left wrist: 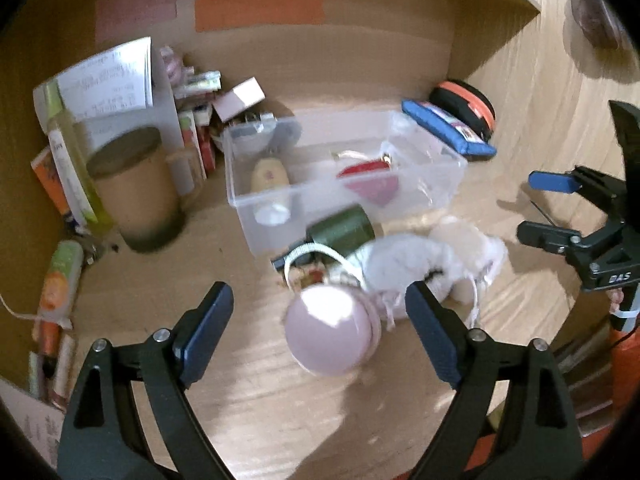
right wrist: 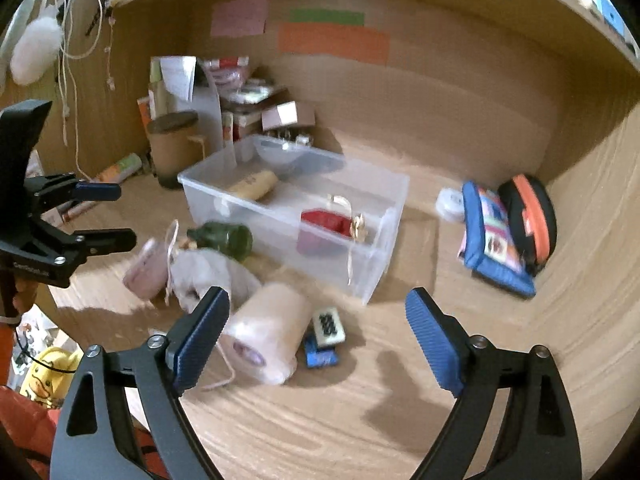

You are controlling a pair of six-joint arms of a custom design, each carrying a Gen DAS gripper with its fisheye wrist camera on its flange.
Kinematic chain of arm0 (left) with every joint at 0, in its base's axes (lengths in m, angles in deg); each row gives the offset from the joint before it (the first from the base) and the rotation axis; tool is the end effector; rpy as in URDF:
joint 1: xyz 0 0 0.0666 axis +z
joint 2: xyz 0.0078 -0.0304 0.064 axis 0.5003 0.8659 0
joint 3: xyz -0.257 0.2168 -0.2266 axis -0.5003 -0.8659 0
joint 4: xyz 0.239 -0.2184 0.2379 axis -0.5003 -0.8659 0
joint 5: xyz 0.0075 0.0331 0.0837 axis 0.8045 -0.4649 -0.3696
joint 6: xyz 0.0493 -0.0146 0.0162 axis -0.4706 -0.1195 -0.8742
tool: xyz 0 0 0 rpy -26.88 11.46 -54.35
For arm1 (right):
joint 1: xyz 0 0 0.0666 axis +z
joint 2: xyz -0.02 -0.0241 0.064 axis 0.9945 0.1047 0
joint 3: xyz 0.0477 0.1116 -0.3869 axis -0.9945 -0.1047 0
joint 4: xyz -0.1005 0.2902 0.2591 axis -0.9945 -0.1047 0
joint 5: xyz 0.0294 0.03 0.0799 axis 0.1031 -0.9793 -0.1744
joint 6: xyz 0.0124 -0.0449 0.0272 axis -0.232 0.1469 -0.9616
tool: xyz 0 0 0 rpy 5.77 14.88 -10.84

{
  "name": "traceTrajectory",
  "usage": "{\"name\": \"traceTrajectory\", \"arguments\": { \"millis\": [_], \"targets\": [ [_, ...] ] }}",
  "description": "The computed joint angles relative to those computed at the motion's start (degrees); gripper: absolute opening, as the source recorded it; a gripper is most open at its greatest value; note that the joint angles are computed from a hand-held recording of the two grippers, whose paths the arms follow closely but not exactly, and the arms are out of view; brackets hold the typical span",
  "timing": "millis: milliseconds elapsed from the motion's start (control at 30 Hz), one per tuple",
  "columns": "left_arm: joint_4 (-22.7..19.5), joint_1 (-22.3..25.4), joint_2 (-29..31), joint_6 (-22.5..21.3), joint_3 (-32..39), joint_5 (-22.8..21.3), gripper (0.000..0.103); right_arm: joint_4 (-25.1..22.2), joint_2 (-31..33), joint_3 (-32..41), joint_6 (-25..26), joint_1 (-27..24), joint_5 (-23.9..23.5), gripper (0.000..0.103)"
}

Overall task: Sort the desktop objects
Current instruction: 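Move both grippers back toward the pink round container and white cylindrical jar, then grasp the pink round container with the left gripper while the right grasps the white jar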

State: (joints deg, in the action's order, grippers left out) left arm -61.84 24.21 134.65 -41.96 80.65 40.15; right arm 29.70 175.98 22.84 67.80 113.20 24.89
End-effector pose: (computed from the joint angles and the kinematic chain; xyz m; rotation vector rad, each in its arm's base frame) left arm 0.5400 -0.0678 0.3300 0.6170 2.2771 -0.3347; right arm 0.4956 0.2677 0.3530 -0.4076 2.2718 0.0377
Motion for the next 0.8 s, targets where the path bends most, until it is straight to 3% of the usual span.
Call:
{"name": "traceTrajectory", "arguments": {
  "millis": [200, 500, 800],
  "targets": [
    [-3.17, 0.37, 1.96, 0.18, -0.39, 0.29, 0.088, -1.5, 1.31, -1.35, 0.18, -0.48, -1.69, 0.088],
    [-5.01, -0.51, 5.48, 2.5, 1.56, -1.8, 0.088, -3.9, 5.45, 1.23, 7.72, -1.52, -6.86, 0.088],
    [-5.34, -1.32, 6.95, 3.33, 3.22, -2.83, 0.088, -8.16, 10.76, 7.87, 15.26, -3.7, -18.21, 0.088]
  ]
}}
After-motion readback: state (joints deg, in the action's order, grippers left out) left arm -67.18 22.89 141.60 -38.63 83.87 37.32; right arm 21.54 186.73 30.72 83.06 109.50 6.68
